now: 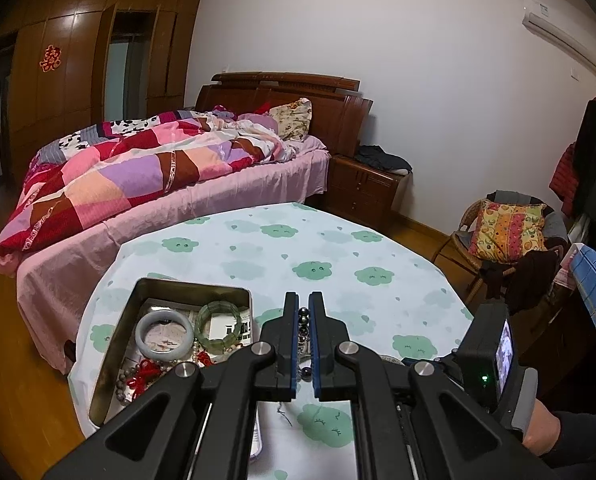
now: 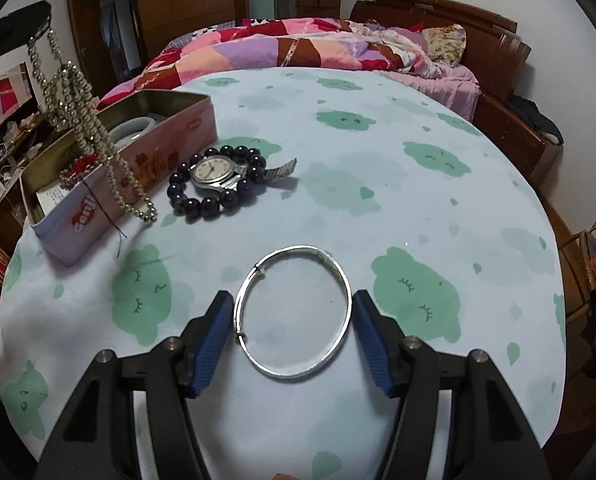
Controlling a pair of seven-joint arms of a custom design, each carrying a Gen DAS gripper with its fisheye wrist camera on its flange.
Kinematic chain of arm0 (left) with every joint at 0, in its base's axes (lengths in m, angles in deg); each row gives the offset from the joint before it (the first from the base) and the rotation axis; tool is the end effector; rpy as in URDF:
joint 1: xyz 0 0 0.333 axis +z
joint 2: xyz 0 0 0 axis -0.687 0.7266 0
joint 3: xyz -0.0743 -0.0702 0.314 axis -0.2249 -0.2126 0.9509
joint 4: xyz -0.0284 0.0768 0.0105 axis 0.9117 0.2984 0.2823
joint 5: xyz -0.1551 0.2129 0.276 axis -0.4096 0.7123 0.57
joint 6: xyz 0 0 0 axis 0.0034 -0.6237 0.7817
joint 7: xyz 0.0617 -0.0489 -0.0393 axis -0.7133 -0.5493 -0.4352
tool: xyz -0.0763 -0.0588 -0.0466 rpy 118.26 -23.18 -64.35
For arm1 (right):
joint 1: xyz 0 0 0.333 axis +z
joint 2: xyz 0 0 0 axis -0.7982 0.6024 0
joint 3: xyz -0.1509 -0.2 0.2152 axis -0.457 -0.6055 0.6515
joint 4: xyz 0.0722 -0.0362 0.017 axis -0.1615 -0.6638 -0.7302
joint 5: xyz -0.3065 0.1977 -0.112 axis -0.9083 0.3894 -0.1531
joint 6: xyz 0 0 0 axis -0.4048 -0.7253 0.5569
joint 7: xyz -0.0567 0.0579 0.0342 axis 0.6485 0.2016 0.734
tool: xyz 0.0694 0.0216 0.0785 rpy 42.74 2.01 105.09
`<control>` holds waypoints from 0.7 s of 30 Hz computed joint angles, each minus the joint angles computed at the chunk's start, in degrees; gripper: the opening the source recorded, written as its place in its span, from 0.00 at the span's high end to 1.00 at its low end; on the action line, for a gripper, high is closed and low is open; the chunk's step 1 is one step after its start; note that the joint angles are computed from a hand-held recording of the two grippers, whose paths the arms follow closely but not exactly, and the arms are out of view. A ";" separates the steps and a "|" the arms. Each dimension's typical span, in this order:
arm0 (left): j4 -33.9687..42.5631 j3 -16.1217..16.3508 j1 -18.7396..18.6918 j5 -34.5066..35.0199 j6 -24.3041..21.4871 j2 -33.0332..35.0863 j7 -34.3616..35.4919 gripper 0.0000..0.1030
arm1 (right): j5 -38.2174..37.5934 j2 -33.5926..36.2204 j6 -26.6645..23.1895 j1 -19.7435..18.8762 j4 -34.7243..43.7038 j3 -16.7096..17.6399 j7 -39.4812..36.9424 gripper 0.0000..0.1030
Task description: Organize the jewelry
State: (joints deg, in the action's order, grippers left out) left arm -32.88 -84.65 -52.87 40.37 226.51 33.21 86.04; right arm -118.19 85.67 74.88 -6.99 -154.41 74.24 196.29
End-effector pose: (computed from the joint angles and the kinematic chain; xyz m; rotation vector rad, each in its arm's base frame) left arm 0.6214 -0.2707 0.5725 -1.0575 2.3071 -1.3865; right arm 0.5468 0.5361 0.4696 -1.7398 1.9308 -0.6533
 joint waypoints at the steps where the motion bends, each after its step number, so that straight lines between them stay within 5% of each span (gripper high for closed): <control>1: 0.12 0.02 0.05 -0.03 -0.01 0.02 0.06 0.97 | -0.12 -0.05 0.16 0.09 -0.08 0.01 0.01 0.39; 12: 2.05 0.39 1.17 -0.76 2.39 0.00 1.50 0.97 | -4.53 1.64 -0.81 2.00 6.48 -2.01 -0.67 0.39; 21: 5.46 1.04 2.26 0.95 5.34 1.55 0.31 0.97 | -1.87 12.67 -3.37 2.77 27.53 -4.96 -10.51 0.39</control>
State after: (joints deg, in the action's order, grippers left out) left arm -27.42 -83.62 -50.61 41.32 231.85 34.77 86.35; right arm -120.06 98.34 71.51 -4.22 -126.88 69.28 185.78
